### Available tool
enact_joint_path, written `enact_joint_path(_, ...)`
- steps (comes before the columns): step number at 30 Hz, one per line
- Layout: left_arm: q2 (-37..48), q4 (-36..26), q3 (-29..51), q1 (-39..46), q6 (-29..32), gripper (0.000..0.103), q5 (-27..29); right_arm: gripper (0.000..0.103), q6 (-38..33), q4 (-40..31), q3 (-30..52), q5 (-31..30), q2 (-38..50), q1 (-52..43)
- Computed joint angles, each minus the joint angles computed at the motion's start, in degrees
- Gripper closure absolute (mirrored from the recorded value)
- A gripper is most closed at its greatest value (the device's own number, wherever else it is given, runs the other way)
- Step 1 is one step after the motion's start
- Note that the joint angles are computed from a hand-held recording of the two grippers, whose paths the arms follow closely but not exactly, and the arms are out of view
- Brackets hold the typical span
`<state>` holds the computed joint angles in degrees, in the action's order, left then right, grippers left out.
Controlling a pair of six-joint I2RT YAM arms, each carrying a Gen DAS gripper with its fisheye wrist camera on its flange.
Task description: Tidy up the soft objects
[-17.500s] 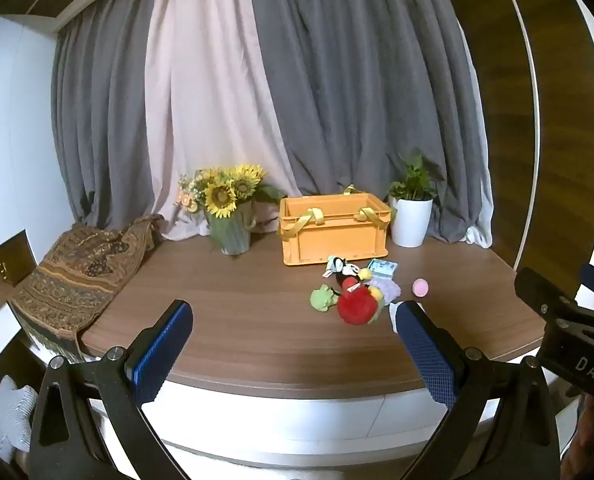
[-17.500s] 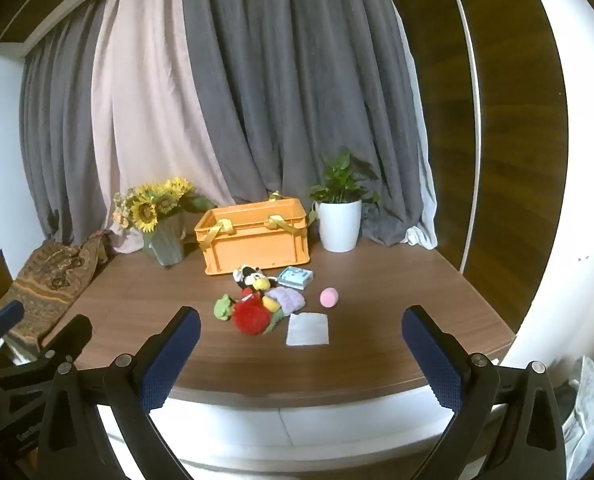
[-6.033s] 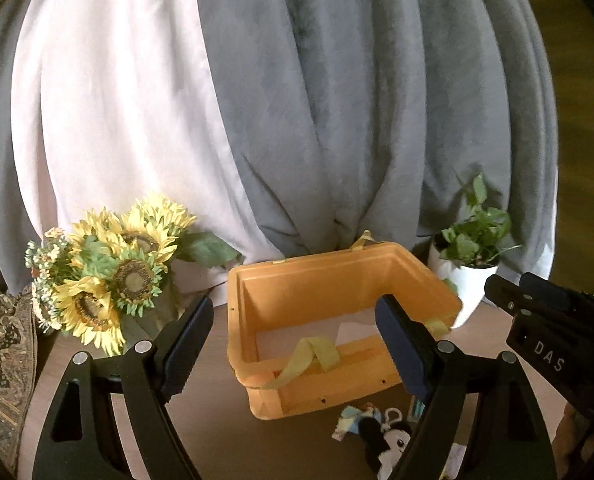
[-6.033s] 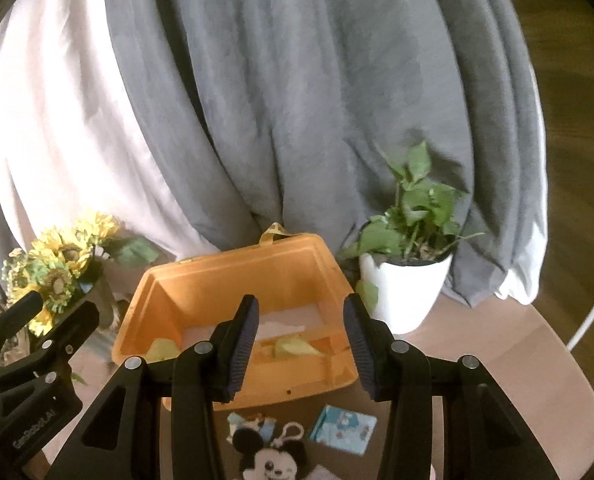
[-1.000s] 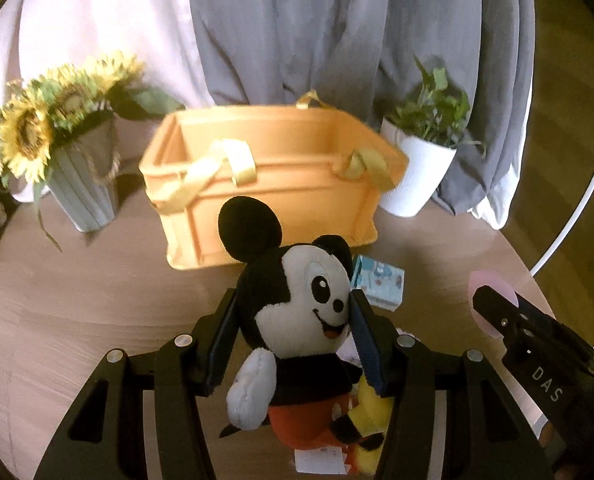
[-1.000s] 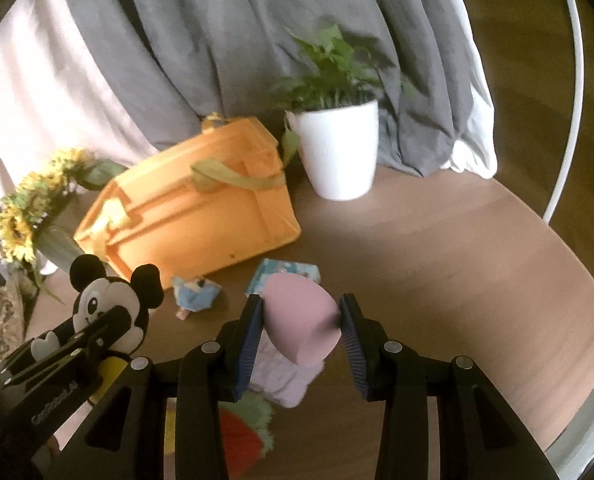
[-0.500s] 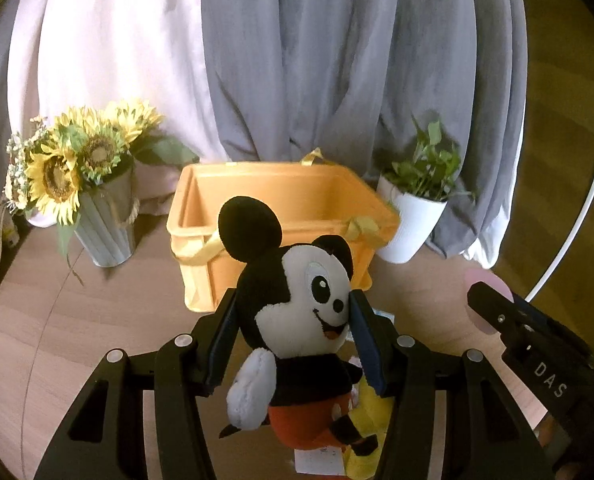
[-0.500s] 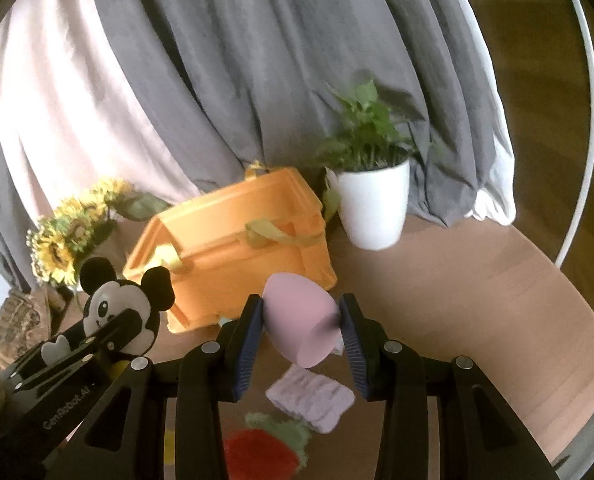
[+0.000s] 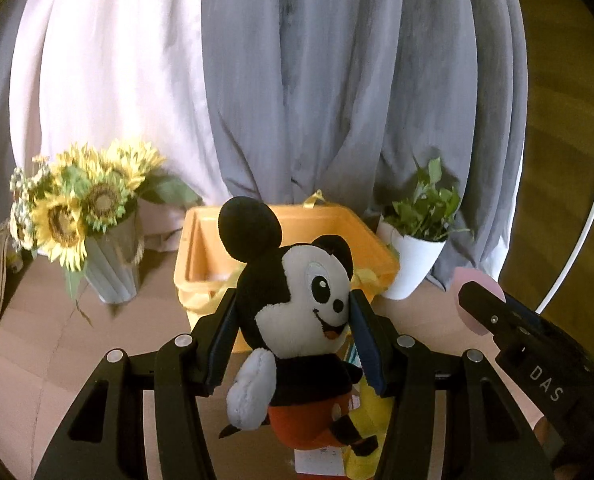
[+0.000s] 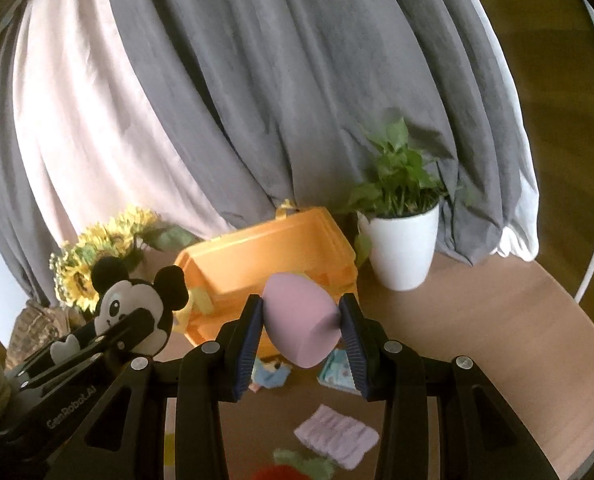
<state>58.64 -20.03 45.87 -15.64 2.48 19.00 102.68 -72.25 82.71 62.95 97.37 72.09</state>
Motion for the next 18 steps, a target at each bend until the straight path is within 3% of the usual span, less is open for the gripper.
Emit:
enact_joint_path(7, 2.95, 2.33, 3.39, -0.06, -0.54, 0.049, 0.13, 0.063, -7.84, 6.42, -0.98, 1.16, -2.1, -2.49)
enact_joint_path(18, 8.2, 7.3, 8.25, 0.4, -0.85, 0.049, -0.54, 0.063, -27.3, 23.16, -3.2, 0.63, -5.84, -7.94)
